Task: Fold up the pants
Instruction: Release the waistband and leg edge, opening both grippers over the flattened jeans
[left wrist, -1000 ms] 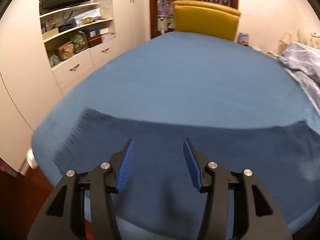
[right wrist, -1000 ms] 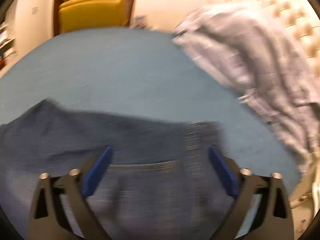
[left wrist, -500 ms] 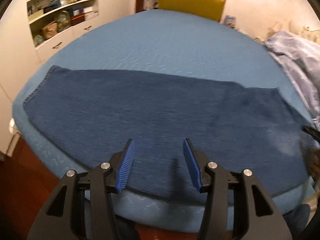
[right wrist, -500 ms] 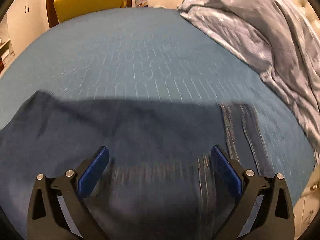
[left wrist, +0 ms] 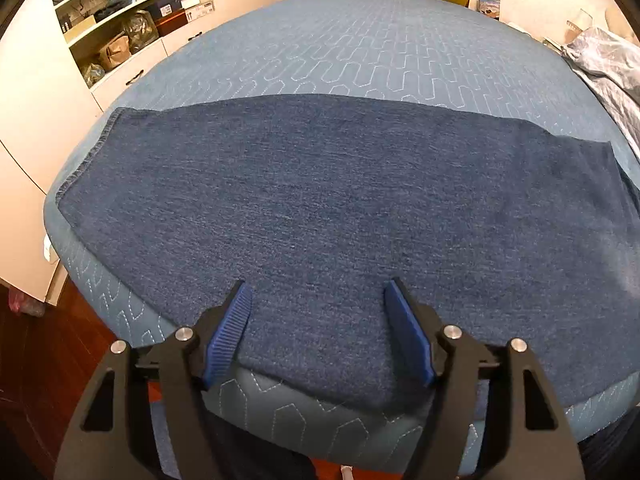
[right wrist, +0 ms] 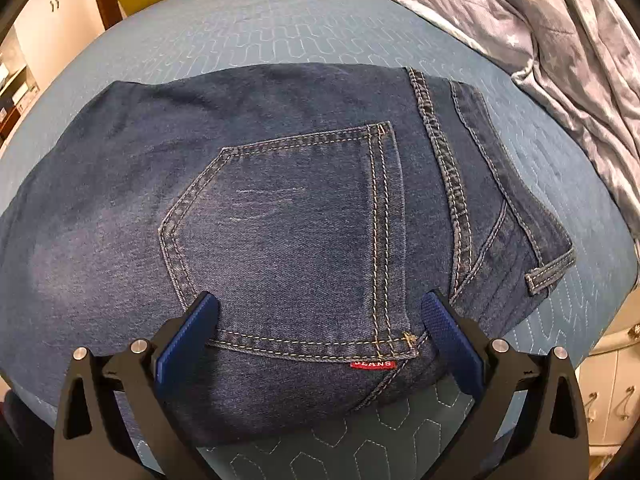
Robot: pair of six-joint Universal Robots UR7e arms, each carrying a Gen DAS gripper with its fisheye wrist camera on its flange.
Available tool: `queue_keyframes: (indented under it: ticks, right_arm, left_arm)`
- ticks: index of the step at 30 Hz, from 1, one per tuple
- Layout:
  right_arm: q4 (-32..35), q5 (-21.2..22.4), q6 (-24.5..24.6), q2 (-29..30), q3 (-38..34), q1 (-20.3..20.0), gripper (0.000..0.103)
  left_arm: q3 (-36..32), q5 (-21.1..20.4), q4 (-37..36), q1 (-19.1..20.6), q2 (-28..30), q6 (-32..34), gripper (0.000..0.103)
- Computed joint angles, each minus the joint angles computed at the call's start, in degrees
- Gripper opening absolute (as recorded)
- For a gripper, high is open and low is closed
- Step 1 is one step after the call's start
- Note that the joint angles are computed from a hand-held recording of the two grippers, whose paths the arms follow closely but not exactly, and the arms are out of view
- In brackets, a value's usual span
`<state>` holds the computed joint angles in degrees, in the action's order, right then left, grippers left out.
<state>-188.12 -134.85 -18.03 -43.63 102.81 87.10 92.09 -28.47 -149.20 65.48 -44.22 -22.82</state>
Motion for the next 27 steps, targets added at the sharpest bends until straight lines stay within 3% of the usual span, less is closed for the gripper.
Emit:
queue_keyframes:
  ticks: [2, 5, 8, 15, 22, 24, 27]
  right_arm:
    - [-0.65, 0.55, 0.10, 0.03, 0.41, -0.14, 0.098]
    - [-1.41, 0.95, -0.73, 0.05, 0.67, -0.29, 0.098]
    - [-1.49, 1.21, -1.01, 0.08, 0.49, -0.44, 0.098]
    - [-2.54, 1.36, -1.94, 0.33, 0.65, -0.52, 0.098]
    - [-2.63, 1.31, -2.42, 0.39, 0.84, -0.26, 0.099]
    - [-1.06, 1.56, -2.36, -0.09, 0.52, -0.33, 0.099]
    - [-0.93, -2.16, -2.30, 0.40, -0.63, 1.34, 0.097]
  left_arm:
    - [0.45, 0.26, 0.30, -0.07, -0.35, -0.87, 0.074]
    - [0.62, 0.95, 2.90, -0.07, -0.83, -3.59, 0.087]
    - [1.19, -1.43, 2.01, 0.78, -2.05, -4.31, 0.093]
    - [3.29, -2.65, -2.30, 1.56, -3.88, -0.69, 0.093]
    - [4.91, 0.08, -3.50, 3.36, -6.51, -0.93, 0.095]
    - [5.99, -0.84, -6.42, 4.39, -7.81, 0.93, 0.098]
    - [7.33, -3.31, -11.81, 5.89, -9.25, 6.64, 0.100]
